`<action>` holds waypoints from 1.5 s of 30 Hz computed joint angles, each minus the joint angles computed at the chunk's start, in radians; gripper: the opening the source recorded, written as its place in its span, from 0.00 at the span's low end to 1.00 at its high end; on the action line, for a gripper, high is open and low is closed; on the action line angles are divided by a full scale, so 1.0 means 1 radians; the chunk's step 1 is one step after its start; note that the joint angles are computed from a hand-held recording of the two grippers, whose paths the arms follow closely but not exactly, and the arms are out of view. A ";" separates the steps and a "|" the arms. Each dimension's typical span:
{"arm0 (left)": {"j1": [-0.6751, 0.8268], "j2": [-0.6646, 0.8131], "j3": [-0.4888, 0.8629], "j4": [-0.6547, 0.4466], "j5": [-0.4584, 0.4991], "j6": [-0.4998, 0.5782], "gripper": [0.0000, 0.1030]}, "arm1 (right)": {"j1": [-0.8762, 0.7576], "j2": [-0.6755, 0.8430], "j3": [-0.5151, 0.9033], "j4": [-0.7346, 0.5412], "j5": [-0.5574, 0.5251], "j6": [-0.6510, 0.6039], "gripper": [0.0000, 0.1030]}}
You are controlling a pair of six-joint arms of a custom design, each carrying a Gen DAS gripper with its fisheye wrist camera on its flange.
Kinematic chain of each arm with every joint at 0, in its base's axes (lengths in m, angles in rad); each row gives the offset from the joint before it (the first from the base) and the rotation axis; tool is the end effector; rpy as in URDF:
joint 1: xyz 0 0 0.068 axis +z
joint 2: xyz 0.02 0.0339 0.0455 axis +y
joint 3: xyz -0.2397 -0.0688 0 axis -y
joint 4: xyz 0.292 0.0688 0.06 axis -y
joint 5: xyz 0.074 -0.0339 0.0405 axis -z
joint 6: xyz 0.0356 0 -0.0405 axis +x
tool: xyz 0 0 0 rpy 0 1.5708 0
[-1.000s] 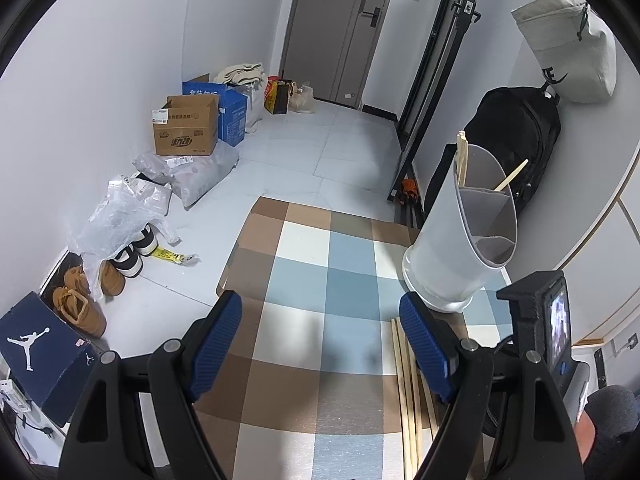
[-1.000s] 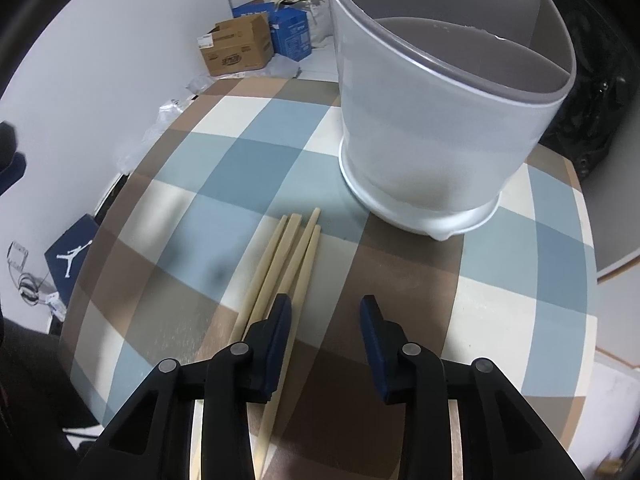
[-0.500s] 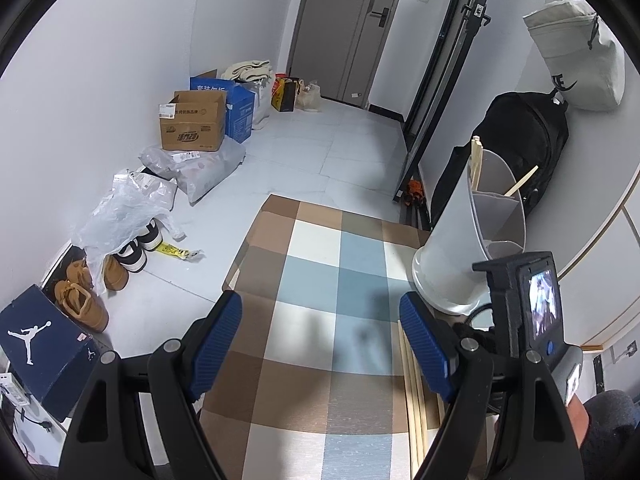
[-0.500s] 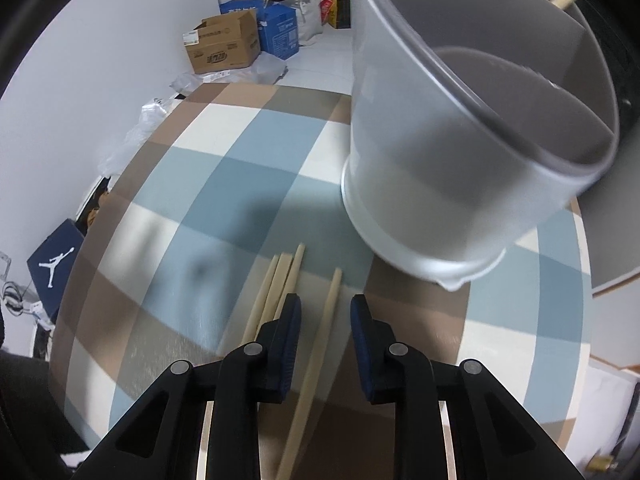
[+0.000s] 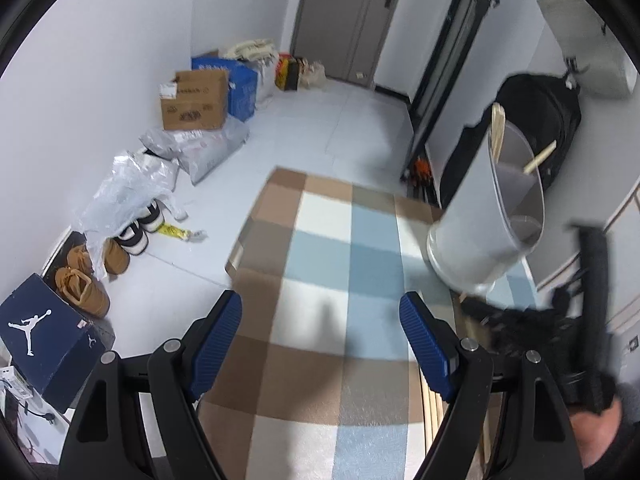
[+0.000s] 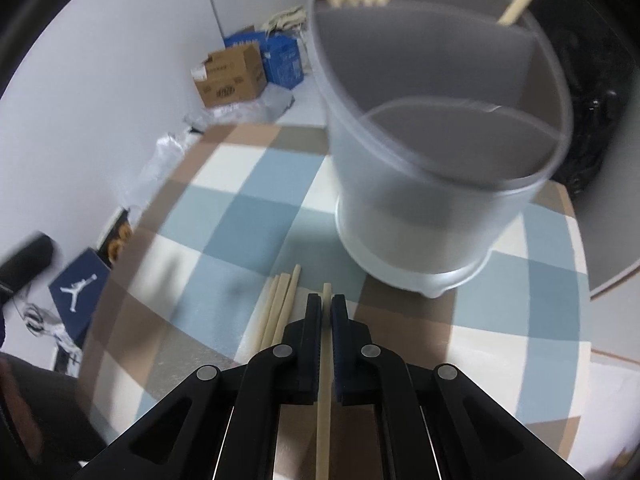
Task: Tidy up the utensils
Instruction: 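Lift the chopstick with the right gripper while the left gripper grasps another chopstick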
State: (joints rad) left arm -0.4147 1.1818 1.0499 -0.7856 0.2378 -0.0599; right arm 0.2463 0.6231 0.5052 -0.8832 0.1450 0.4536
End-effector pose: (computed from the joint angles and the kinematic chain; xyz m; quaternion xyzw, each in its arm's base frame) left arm 0.2643 -0.1255 0.2701 0.2034 0.9190 -0.1841 0.2833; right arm 0.1771 0.0392 0.1866 0.1193 0.9499 0.0308 0.2871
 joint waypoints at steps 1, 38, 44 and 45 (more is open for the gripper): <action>-0.011 0.010 0.003 -0.011 -0.004 0.005 0.75 | -0.011 -0.039 -0.001 -0.019 -0.008 -0.005 0.04; -0.302 0.238 0.107 -0.185 -0.237 -0.028 0.75 | -0.987 -0.462 0.068 -0.415 -0.865 -0.491 0.04; -0.298 0.263 0.127 -0.182 -0.251 -0.031 0.75 | -1.089 -0.428 0.083 -0.457 -0.935 -0.579 0.04; -0.296 0.279 0.142 -0.183 -0.251 -0.029 0.75 | -1.098 -0.424 0.085 -0.461 -0.940 -0.590 0.04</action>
